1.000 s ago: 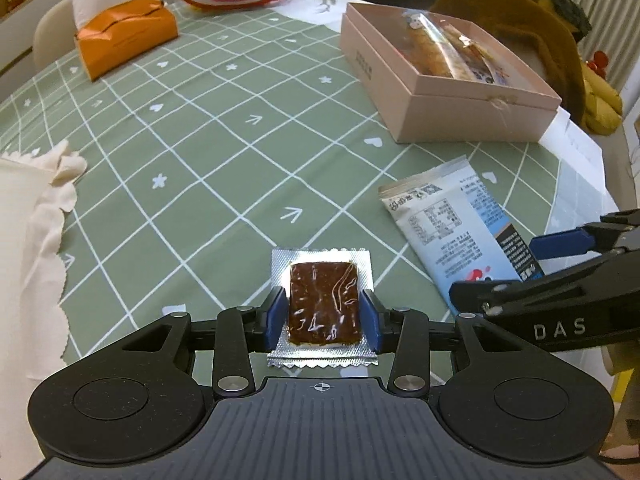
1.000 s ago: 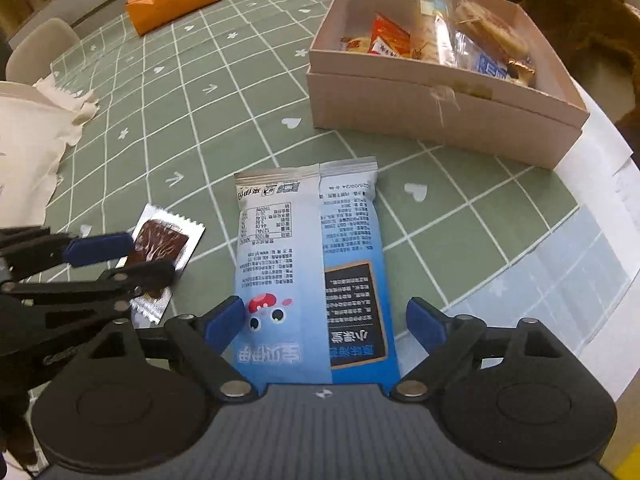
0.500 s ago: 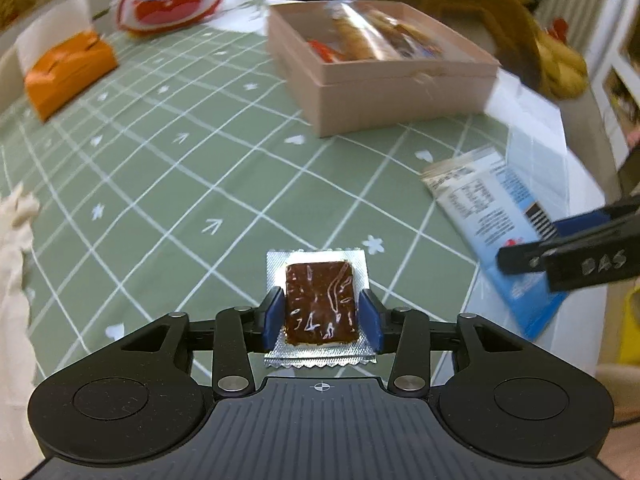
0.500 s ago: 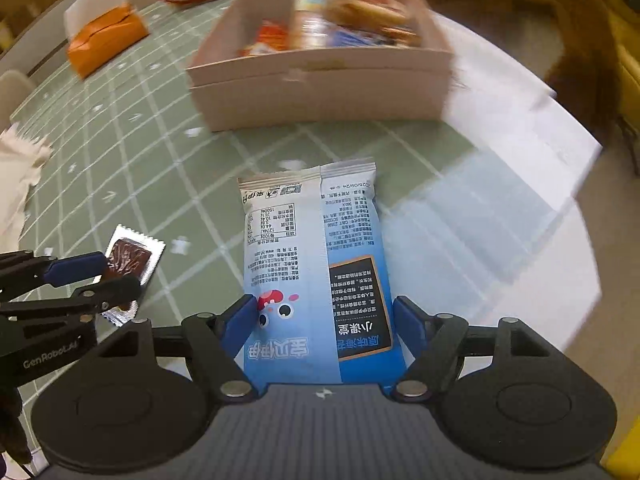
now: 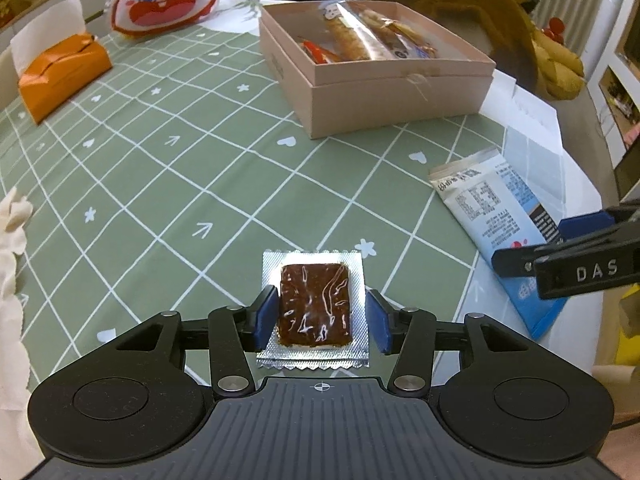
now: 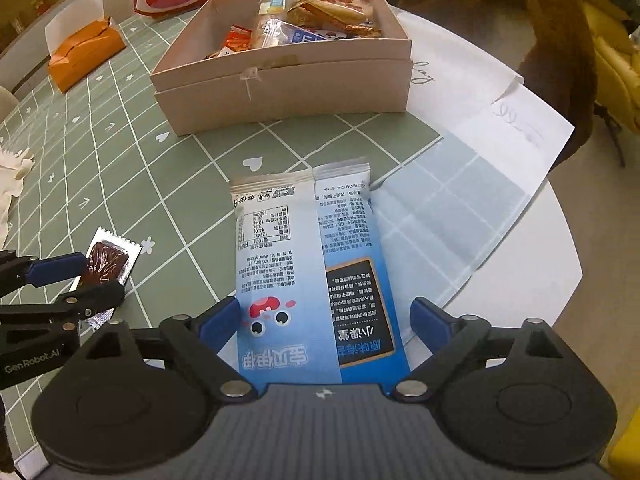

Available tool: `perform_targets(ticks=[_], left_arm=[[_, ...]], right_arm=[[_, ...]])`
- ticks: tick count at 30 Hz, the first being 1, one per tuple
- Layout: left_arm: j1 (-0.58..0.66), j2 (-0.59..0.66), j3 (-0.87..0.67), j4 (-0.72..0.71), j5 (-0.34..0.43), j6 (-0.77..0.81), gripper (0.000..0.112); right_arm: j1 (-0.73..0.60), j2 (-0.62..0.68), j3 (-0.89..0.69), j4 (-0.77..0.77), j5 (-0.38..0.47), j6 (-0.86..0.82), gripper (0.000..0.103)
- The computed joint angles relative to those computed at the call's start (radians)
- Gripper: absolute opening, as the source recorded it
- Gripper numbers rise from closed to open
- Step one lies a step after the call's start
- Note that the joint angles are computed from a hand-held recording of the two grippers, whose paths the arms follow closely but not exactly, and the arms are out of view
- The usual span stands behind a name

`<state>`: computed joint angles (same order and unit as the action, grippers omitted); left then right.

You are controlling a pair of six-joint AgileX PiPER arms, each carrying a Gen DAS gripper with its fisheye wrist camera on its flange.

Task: Organize snacks
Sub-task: 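Hold the chocolate packet in the left tool while the right tool grasps the blue biscuit bag, then lift both snacks and drop them into the pink box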

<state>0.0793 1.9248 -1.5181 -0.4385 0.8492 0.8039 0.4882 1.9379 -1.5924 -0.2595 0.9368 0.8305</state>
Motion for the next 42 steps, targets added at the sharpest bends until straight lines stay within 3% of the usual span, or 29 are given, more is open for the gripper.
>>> perform_targets(ticks=[9, 11, 21, 28, 34, 36, 38, 42], left_arm=[[0.073, 0.098, -0.17, -0.087, 0.19, -0.059, 0.05], [0.061, 0.083, -0.149, -0.061, 0.159, -0.056, 0.042], [0.002, -0.005, 0.007, 0.005, -0.009, 0.028, 0.045], [0.013, -0.001, 0.003, -0.013, -0.003, 0.028, 0.043], [0.0, -0.043, 0.088, -0.034, -0.089, 0.099, 0.043], [-0.002, -0.051, 0.103, -0.04, -0.104, 0.105, 0.043], [0.0, -0.059, 0.11, -0.05, -0.102, 0.113, 0.043], [0.023, -0.105, 0.116, -0.147, -0.101, 0.151, 0.043]], right_arm=[[0.021, 0.027, -0.026, -0.042, 0.024, 0.003, 0.099], [0.027, 0.031, -0.029, -0.055, 0.03, 0.003, 0.099], [0.027, 0.031, -0.018, -0.065, 0.016, 0.005, 0.102], [0.017, 0.023, -0.004, -0.067, 0.001, 0.01, 0.103], [-0.007, 0.015, 0.01, -0.063, -0.02, 0.012, 0.102], [-0.003, 0.017, 0.009, -0.075, -0.021, 0.005, 0.098], [0.001, 0.008, 0.009, -0.081, -0.028, -0.029, 0.083], [-0.054, -0.068, 0.047, 0.019, -0.098, -0.104, 0.079]])
